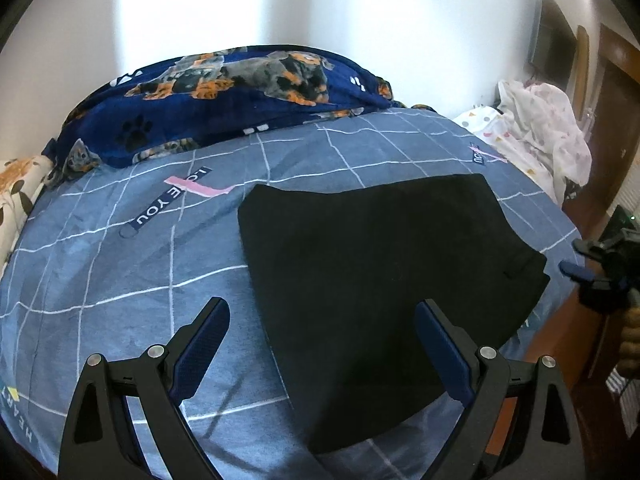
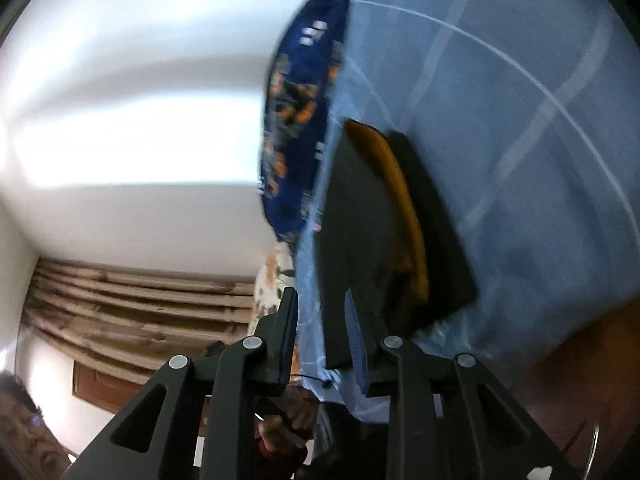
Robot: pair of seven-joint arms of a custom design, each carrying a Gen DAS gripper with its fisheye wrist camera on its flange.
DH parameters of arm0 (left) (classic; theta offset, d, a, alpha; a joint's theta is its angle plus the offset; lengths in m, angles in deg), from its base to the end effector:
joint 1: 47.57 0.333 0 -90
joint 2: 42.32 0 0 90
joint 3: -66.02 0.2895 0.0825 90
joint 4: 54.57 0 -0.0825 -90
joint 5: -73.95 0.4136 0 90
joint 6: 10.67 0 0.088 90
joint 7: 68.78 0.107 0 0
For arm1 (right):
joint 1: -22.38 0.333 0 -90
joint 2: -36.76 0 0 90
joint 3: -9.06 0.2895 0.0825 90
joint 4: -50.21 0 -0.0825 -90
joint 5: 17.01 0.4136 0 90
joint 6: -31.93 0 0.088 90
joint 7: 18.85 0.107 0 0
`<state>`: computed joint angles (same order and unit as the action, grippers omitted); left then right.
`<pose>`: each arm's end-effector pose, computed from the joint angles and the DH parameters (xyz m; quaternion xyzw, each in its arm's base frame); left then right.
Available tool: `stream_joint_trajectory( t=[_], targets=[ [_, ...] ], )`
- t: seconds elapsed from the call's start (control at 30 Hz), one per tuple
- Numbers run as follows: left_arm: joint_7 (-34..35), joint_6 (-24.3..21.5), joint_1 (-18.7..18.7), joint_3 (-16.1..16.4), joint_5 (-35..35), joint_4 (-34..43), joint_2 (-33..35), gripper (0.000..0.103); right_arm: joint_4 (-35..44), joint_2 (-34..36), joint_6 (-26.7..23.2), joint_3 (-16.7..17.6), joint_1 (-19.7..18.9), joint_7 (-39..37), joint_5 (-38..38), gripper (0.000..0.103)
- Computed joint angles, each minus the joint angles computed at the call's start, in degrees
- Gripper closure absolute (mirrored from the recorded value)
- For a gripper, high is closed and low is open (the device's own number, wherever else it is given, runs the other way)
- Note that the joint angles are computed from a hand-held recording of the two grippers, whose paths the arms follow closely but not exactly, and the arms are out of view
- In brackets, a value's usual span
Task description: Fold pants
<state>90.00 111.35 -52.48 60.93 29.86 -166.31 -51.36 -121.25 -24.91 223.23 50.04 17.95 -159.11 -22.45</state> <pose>0.5644 -0.1332 0.5609 -0.2312 0.8978 -0.3701 0.0590 0.2941 0.2113 0.4713 -0.0773 0.7811 0.0428 0.6181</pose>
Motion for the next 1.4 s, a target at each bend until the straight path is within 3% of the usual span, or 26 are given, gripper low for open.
stream_joint_trajectory(
  t=[0.13, 0.23, 0.47, 0.5, 0.53, 0.57, 0.8, 0.93, 1.1, 1.4],
  targets=[
    [0.9, 0.6, -0.1, 0.1, 0.4, -0.8, -0.7, 0.009, -0.8, 0.4, 3.5, 5.5, -3.3, 5.0, 3.1, 0.076],
    [0.4, 0.8, 0.0, 0.1, 0.8, -0.7, -0.6, 0.009, 0.9, 4.8, 1.1, 2.1, -1.9, 2.2, 2.0, 0.073],
    [-0.9, 0.2, 0.2, -0.1, 2.3, -0.7, -0.3, 0.009, 3.0, 8.1, -1.7, 0.0, -2.3, 0.8, 1.2, 0.069],
    [-0.6, 0.3, 0.1, -0.1, 2.3, -0.8, -0.4, 0.009, 3.2, 8.4, -2.6, -0.5, -2.1, 0.7, 0.9, 0.071],
    [-0.4, 0.5, 0.1, 0.0, 2.2, -1.1, -0.6, 0.009, 3.5, 8.9, -3.5, -1.1, -1.8, 0.7, 0.6, 0.086],
    [-0.1, 0.8, 0.1, 0.0, 2.2, -1.3, -0.8, 0.009, 3.9, 9.5, -4.9, -2.1, -1.0, 0.5, 0.1, 0.092],
    [-0.3, 0.1, 0.1, 0.3, 1.5, 0.0, 0.0, 0.009, 6.5, 4.8, -13.1, -1.4, 0.4, 3.7, -5.1, 0.092],
    [-1.1, 0.8, 0.2, -0.2, 2.7, 0.1, 0.7, 0.009, 6.5, 6.3, -16.4, -4.2, 4.7, 5.0, -7.1, 0.094],
    [-2.2, 2.0, 0.3, -0.7, 4.7, -0.1, 1.8, 0.009, 2.9, 5.4, -9.6, 1.5, 0.7, 15.4, -7.4, 0.096],
    [-5.9, 2.1, 0.7, -1.4, 8.2, 0.7, 4.1, 0.009, 2.6, 4.1, -8.4, 3.0, -0.3, 18.7, -8.7, 0.096]
  ],
)
